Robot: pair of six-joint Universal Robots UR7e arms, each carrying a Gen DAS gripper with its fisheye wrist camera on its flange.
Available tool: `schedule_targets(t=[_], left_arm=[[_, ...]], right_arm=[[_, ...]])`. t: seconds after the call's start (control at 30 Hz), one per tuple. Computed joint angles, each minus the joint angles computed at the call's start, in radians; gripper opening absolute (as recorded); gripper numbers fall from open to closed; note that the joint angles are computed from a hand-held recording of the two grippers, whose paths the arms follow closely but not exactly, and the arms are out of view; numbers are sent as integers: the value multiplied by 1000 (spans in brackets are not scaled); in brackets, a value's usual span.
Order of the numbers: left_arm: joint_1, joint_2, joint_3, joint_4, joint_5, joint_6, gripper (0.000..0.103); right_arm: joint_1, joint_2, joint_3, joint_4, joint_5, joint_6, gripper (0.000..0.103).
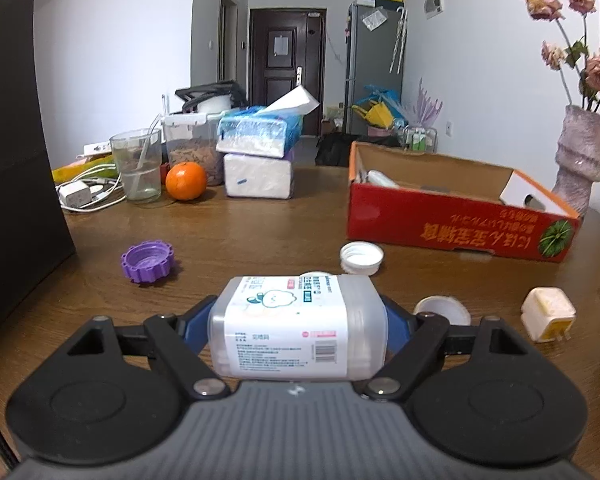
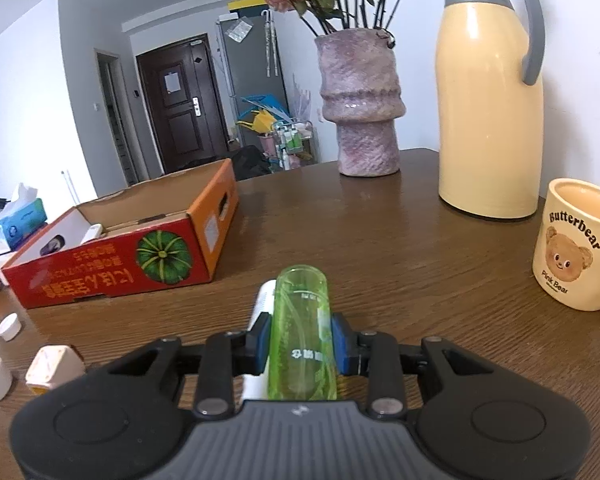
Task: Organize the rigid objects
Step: 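Grasp the white pill bottle with the left tool while the right tool holds the green spray bottle, then carry the pill bottle and green spray bottle over the red box with both tools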
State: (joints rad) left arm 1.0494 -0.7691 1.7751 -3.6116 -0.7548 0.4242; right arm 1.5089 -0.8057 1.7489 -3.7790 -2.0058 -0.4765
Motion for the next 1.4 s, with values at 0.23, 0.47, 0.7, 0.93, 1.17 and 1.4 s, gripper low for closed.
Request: schedule_targets(t=[0.23,0.47,0.7,0.93,1.17,1.4], left_arm=[[-24,7,4,25,-34,-48,83],[-48,22,-7,61,-63,-98,83],[-75,43,-47,75,-90,-115,83],[-90,74,-115,89,-111,-114,83],[-94,116,-199,89,-143,-110,83],[-86,167,-291,106,-159,-91,83]], right_arm=[[20,6,6,8,25,-20,30],[45,8,-1,37,53,-29,30],[69,13,-13,61,78,-40,30],[93,27,-56,94,100,-43,30],[111,60,-122,131,122,-29,30],[120,107,-210,173,146,-23,30]])
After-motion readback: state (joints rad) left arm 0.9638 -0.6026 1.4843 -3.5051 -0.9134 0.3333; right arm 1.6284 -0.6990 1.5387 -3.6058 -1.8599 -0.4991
